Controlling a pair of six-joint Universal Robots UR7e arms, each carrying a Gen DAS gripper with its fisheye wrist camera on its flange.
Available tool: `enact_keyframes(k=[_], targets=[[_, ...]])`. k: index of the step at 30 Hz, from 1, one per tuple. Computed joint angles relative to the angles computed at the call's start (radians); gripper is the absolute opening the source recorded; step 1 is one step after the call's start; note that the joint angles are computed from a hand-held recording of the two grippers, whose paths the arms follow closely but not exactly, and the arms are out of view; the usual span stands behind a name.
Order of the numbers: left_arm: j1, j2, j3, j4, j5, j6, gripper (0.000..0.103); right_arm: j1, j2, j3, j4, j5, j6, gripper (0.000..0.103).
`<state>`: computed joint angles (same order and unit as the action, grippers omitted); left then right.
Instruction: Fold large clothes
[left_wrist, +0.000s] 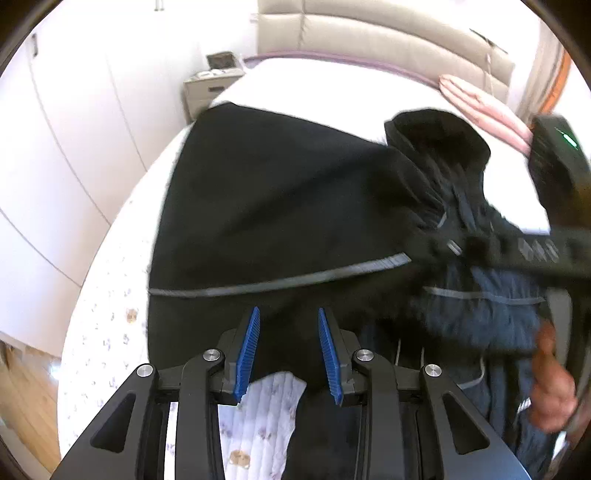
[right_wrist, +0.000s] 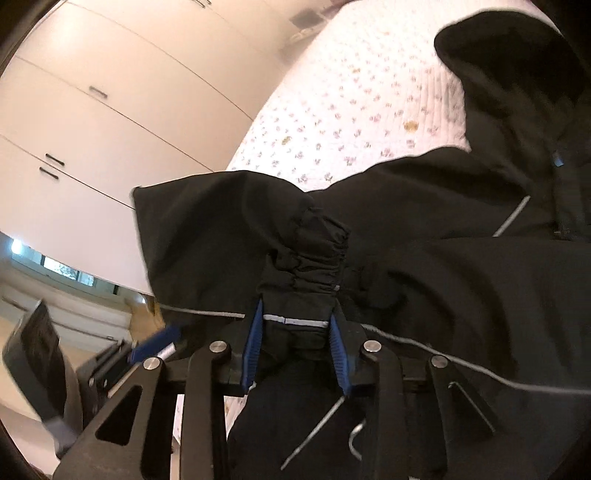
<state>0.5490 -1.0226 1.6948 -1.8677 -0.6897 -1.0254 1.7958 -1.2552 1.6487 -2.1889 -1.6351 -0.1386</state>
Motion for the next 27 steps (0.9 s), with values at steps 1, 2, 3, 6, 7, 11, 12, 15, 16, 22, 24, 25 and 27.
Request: enact_keyframes(k=[1,2,3,6,7,11,12,15,16,22,24,25,27], targets=[[-0.001,0.004,-0.008,-0.008,0.01,-0.001,0.034,0.006,-0.011,-0.003,0.002,-0.016,-0.01,0.037],[0.0,0.009,-0.016,-0.026,0.017,0.008,0.034,0.014,-0.028,-0.001,-0.001,-0.043,-0.018,0.037],[0.001,0.018,-0.025,-0.046,0.018,0.023,0.034,0.02,-0.041,-0.003,-0.001,-0.06,-0.018,0.037],[0.01,0.063,-0.062,-0.109,0.013,0.092,0.034,0.006,-0.11,0.004,0.01,-0.094,-0.017,0.037],[0.014,0.09,-0.081,-0.131,0.012,0.125,0.034,-0.002,-0.128,-0.004,0.016,-0.106,-0.016,0.037],[0.03,0.176,-0.146,-0.178,-0.03,0.205,0.034,-0.028,-0.197,-0.017,0.021,-0.184,0.007,0.035],[0.035,0.189,-0.154,-0.199,-0.048,0.224,0.034,-0.037,-0.217,-0.021,0.023,-0.201,0.014,0.035],[0.042,0.249,-0.192,-0.251,-0.109,0.276,0.034,-0.058,-0.263,-0.029,0.025,-0.256,0.02,0.034],[0.043,0.261,-0.202,-0.252,-0.118,0.286,0.034,-0.064,-0.274,-0.031,0.02,-0.287,0.016,0.034],[0.044,0.35,-0.266,-0.243,-0.168,0.347,0.034,-0.124,-0.311,-0.026,-0.013,-0.398,0.001,0.033],[0.039,0.361,-0.273,-0.245,-0.169,0.356,0.034,-0.147,-0.328,-0.019,-0.027,-0.423,0.013,0.033],[0.036,0.36,-0.27,-0.245,-0.169,0.358,0.034,-0.156,-0.337,-0.016,-0.031,-0.43,0.02,0.033],[0.035,0.367,-0.273,-0.246,-0.17,0.363,0.034,-0.167,-0.356,-0.001,-0.05,-0.468,0.026,0.033]])
